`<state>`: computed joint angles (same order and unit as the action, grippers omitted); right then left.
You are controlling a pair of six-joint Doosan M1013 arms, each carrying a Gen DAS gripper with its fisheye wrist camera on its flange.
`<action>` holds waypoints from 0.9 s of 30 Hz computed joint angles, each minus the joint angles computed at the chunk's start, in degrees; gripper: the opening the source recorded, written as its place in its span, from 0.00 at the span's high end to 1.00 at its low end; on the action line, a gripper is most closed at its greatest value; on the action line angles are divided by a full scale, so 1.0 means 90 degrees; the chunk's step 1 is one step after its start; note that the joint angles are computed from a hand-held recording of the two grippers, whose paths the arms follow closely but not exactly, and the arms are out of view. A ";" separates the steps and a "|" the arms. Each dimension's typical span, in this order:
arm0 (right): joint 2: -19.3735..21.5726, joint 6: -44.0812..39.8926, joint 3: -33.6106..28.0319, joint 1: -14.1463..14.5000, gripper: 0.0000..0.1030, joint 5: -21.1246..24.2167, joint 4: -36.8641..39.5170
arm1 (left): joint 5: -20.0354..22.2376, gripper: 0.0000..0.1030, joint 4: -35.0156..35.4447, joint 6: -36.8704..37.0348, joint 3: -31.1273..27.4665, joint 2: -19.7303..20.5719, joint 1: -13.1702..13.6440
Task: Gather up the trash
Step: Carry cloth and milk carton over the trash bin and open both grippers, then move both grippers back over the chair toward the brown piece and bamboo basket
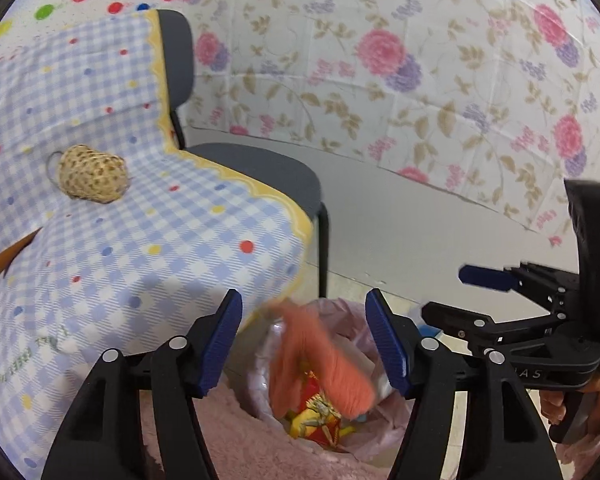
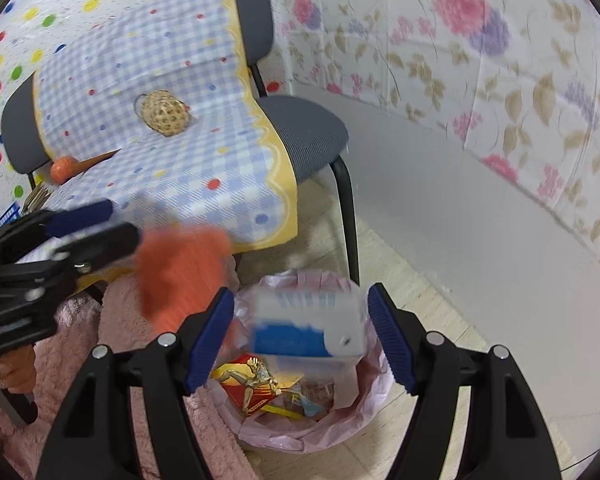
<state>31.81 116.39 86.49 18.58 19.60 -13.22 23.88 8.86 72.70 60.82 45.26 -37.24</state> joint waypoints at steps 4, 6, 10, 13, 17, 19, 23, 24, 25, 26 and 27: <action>-0.0062 0.0292 0.0045 -0.0007 0.33 -0.0046 -0.0281 | -0.0006 0.37 0.0744 -0.0782 0.0106 -0.0084 0.0026; -0.0099 0.0386 0.0068 -0.0003 0.33 -0.0105 -0.0370 | 0.0021 0.37 0.1131 -0.1198 0.0147 -0.0116 0.0032; -0.0152 0.0360 0.0060 0.0032 0.33 -0.0200 -0.0400 | -0.0040 0.37 0.1387 -0.1481 0.0296 -0.0220 0.0056; -0.0177 0.0269 0.0036 0.0076 0.33 -0.0298 -0.0401 | -0.0091 0.37 0.1689 -0.1728 0.0407 -0.0304 0.0052; -0.0154 0.0074 -0.0080 0.0133 0.33 -0.0401 -0.0267 | -0.0090 0.37 0.2170 -0.2192 0.0537 -0.0420 0.0058; -0.0113 -0.0172 -0.0162 0.0147 0.33 -0.0476 -0.0039 | -0.0034 0.37 0.2405 -0.2472 0.0594 -0.0478 0.0078; 0.0055 -0.1323 -0.0458 0.0167 0.33 -0.0511 0.1109 | 0.0162 0.34 0.3180 -0.3355 0.0718 -0.0590 0.0128; 0.0094 -0.1535 -0.0536 0.0186 0.33 -0.0486 0.1302 | 0.0231 0.33 0.3349 -0.3560 0.0746 -0.0617 0.0151; 0.0151 -0.1786 -0.0643 0.0202 0.34 -0.0450 0.1511 | 0.0311 0.33 0.3489 -0.3739 0.0767 -0.0641 0.0177; 0.0190 -0.1903 -0.0717 0.0222 0.34 -0.0429 0.1591 | 0.0371 0.33 0.3623 -0.3904 0.0793 -0.0664 0.0201; 0.0260 -0.2176 -0.0850 0.0242 0.35 -0.0382 0.1787 | 0.0460 0.33 0.3818 -0.4133 0.0812 -0.0684 0.0225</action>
